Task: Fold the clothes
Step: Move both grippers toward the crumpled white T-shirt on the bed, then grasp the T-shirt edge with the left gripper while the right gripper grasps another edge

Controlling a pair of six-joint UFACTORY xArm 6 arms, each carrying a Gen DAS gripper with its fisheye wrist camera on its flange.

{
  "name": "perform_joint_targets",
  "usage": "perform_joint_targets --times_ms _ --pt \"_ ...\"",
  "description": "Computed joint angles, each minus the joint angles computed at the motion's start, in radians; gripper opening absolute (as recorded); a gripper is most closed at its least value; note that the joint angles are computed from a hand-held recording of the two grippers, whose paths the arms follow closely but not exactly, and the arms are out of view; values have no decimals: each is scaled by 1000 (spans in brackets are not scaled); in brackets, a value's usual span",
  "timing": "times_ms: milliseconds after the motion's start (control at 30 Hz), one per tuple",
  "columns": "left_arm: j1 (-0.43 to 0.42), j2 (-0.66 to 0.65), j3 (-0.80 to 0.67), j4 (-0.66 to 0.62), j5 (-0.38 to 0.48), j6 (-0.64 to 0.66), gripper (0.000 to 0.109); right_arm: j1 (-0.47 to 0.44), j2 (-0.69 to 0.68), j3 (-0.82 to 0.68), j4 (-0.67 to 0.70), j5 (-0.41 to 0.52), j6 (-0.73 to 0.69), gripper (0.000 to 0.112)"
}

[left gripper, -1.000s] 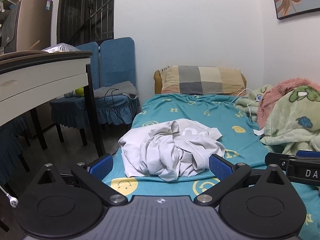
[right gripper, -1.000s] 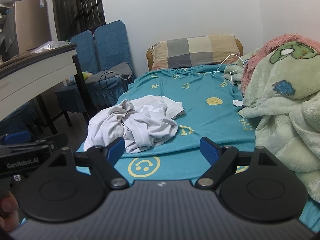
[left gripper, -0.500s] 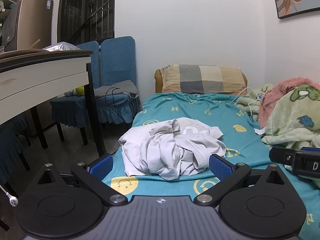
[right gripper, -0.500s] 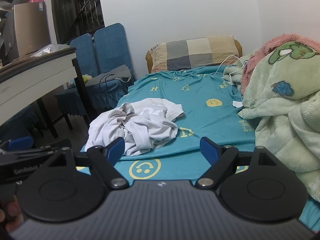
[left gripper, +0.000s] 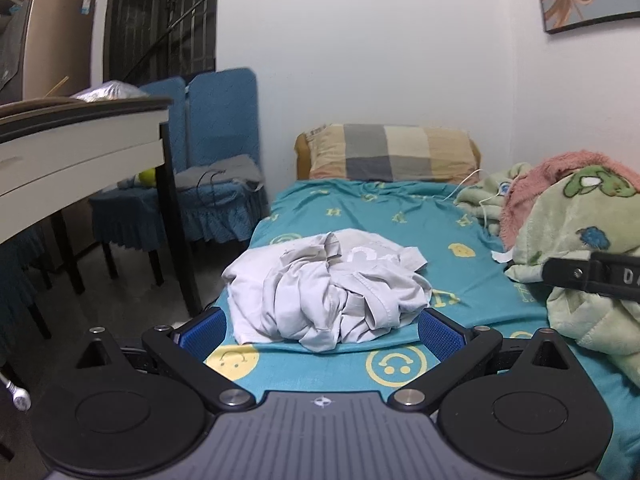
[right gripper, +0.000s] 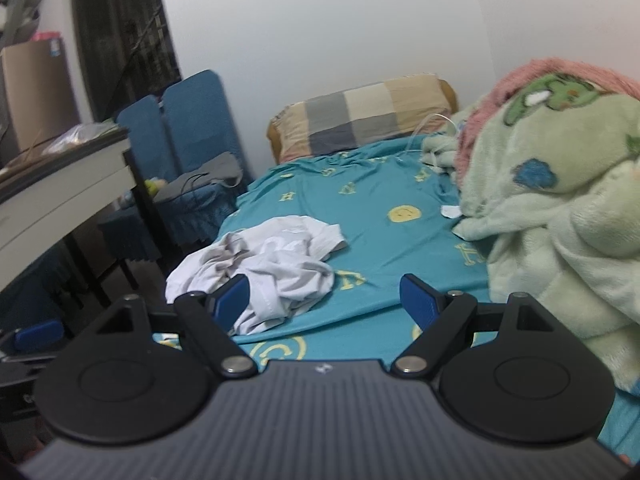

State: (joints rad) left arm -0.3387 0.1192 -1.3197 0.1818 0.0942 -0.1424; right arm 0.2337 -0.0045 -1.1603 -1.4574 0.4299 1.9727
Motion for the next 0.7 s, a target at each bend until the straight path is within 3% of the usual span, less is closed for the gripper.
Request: perform_joint_targets --times_ms 100,233,400,567,633,700 --pt "-10 -7 -65 115 99 -124 101 -10 -28 20 70 -16 1 84" --pt "-25 -5 -170 173 215 -213 101 1 -51 18 110 -17 -8 84" --pt "-20 37 -231 171 189 -233 100 8 -47 -7 119 -13 -49 84" --pt "-21 210 -389 40 201 -17 94 -22 23 -101 199 -9 -134 83" --pt "-25 320 -510 -80 241 119 86 -45 70 -150 252 -24 -165 83" --pt "-29 446 -660 -154 287 210 86 -59 126 -196 242 -33 -176 83"
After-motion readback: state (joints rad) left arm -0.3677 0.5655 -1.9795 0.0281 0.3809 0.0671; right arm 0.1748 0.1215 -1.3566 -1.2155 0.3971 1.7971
